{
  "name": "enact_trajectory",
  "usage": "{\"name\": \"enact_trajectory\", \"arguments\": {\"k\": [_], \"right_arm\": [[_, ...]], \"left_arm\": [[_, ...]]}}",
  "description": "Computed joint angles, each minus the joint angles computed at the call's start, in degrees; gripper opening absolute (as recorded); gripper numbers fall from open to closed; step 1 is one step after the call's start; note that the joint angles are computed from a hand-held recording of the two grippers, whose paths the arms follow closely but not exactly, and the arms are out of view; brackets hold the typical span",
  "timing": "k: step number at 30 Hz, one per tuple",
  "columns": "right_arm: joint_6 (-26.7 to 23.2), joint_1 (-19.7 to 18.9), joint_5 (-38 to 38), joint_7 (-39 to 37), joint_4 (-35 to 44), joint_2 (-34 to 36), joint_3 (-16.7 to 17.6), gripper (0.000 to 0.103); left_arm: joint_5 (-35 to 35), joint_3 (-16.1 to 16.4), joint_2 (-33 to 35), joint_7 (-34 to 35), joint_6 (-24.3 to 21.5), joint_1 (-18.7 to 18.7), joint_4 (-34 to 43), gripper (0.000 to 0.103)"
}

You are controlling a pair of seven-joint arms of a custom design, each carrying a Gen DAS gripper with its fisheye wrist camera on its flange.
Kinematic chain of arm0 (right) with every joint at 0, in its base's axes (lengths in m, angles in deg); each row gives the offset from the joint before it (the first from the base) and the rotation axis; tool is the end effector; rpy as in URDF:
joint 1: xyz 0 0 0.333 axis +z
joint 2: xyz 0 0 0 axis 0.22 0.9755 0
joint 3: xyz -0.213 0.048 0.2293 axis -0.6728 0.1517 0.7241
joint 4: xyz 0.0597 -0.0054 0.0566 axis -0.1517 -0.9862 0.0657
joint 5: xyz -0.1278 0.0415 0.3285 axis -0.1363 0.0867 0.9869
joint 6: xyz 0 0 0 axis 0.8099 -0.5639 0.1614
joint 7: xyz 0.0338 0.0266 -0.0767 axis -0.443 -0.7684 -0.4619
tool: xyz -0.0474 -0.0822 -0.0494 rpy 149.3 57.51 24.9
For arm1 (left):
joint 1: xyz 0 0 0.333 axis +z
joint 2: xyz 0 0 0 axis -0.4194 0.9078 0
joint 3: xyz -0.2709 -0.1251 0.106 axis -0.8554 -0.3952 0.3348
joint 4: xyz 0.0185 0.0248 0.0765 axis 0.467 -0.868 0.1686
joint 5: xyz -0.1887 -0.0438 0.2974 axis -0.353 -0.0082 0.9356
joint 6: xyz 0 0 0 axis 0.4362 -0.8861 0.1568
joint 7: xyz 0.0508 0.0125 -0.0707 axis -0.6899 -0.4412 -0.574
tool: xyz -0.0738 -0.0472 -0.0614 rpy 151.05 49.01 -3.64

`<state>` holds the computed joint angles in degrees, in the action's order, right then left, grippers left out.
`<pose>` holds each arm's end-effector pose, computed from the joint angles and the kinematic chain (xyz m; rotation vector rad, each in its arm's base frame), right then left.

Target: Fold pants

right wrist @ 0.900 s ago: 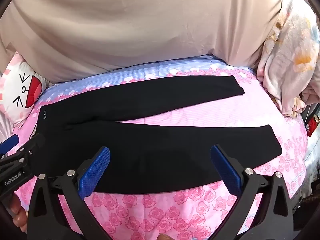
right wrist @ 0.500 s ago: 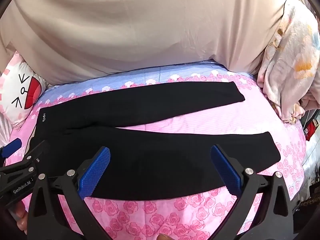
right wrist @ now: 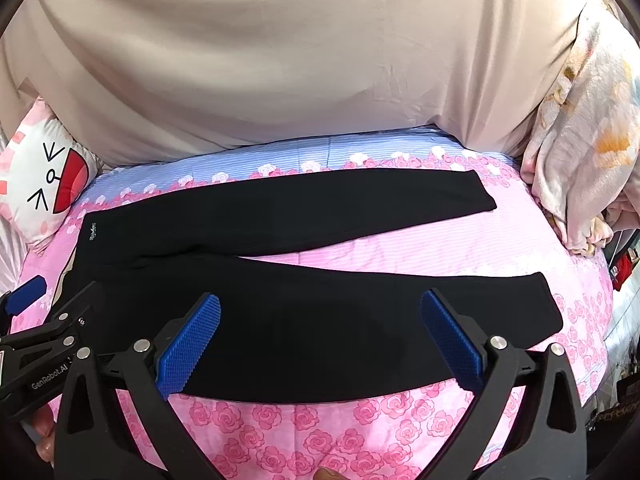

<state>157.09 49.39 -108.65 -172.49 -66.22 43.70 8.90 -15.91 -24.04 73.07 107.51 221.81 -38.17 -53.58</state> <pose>0.3807 0.3587 0.5749 -0.9577 2.4575 -0.9901 0.5262 -0.2592 0.5931 -1.0367 2.4507 -0.9448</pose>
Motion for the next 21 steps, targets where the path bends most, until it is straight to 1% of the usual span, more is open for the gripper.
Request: {"name": "enact_trajectory", "arguments": {"k": [13, 21], "right_arm": [[-1.17, 0.88, -0.25, 0.82, 0.97, 0.61, 0.09, 0.098], [-1.81, 1.33, -0.42, 1.39, 0.86, 0.44, 0.27, 0.098]], "left_arm": [[-0.99, 0.36, -1.06, 0.43, 0.01, 0.13, -0.76, 0.098], [-1.19, 0.37, -1.71, 0.49, 0.87, -0.17, -1.85, 0.098]]}}
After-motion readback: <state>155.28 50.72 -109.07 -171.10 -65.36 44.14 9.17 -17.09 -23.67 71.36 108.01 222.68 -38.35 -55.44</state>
